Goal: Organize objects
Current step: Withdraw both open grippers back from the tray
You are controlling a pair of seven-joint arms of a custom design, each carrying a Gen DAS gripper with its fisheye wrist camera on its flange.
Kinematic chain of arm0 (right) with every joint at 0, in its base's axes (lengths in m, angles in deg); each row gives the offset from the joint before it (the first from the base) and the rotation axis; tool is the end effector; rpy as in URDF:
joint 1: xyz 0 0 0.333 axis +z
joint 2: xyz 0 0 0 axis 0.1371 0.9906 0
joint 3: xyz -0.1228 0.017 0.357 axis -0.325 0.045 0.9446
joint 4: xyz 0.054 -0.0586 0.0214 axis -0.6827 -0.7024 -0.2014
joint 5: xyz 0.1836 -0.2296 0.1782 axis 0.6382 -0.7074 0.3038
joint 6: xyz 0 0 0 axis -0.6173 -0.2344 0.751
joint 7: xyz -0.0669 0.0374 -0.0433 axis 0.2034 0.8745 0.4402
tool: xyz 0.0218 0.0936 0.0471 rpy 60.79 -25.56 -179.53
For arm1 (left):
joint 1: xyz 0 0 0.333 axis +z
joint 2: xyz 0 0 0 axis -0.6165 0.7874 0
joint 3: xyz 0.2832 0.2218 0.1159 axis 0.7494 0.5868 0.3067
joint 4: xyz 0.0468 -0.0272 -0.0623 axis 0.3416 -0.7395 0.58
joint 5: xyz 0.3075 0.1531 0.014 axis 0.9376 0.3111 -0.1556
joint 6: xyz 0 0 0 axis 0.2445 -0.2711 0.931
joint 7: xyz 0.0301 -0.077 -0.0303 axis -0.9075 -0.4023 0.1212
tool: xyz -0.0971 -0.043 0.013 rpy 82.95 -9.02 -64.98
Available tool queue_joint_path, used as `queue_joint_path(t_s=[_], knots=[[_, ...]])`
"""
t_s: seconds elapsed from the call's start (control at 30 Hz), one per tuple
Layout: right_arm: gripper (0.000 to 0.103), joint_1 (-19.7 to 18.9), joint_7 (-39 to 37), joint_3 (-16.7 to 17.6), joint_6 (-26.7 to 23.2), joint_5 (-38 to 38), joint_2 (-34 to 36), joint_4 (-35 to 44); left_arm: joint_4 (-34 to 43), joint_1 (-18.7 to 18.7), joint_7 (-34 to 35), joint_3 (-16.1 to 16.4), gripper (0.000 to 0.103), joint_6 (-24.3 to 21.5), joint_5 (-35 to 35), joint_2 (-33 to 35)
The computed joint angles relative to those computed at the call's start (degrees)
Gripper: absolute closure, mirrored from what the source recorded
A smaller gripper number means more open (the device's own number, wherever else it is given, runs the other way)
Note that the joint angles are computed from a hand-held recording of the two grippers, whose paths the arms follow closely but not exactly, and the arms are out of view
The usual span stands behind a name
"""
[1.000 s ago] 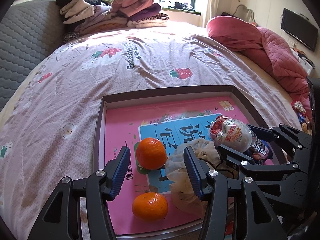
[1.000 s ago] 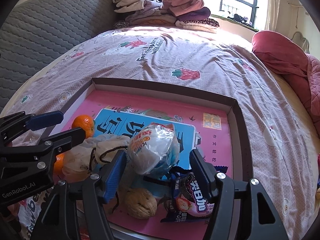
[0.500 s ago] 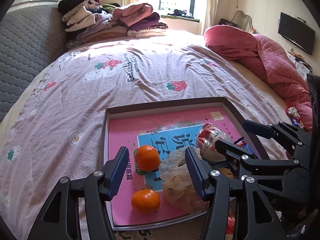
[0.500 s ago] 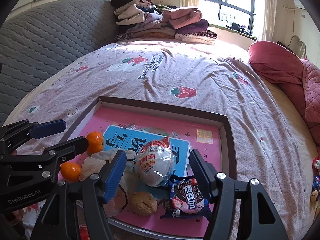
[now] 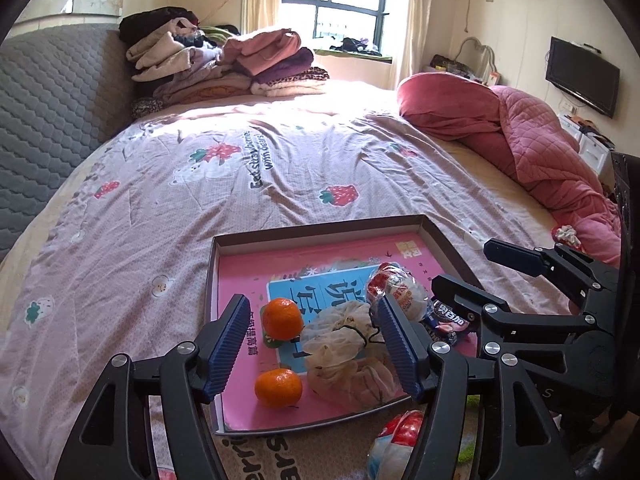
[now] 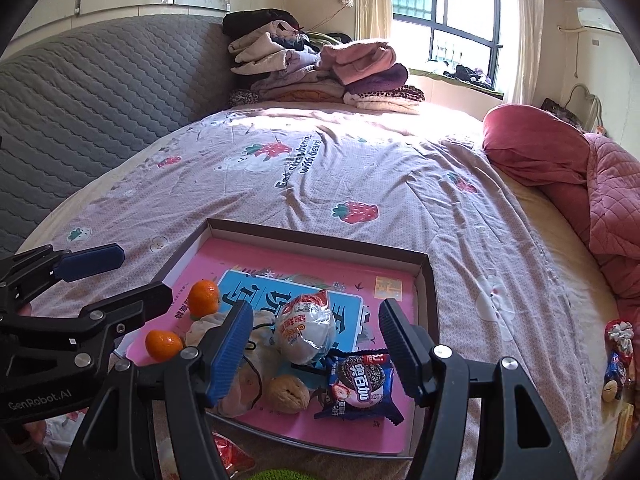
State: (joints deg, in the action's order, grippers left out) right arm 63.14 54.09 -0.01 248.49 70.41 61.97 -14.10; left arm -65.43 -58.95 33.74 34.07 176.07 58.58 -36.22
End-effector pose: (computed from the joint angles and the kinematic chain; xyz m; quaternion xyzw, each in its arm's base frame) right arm 0.6385 0.3163 0.3771 -0.6638 0.6313 -0.2878 0.2792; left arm 0.6427 -0.3201 0.4043 -0.5230 0.7516 -0.3531 0.1919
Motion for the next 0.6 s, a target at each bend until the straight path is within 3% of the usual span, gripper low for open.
queue_joint_path(t_s=[0.13,0.47,0.6], knots=[[0.038,2.8,0.3,-2.9,1.1,0.2,-0.7,-2.4,-1.3,0.7,0.1,-0.9,0.034,0.5,-0.2,-0.9],[0.038,9.2,-3.9,-7.5,6.5,6.6,-3.6,-10.2,-6.0,-1.4,-1.3,2.0,0.034,4.0,-1.0,-4.1],[0.038,9.8,-6.6,-6.8,8.8,9.4,-5.1,-12.8,-8.3,-0.2,-0.7,0.3,0.034,5.2,-1.1,-5.5]])
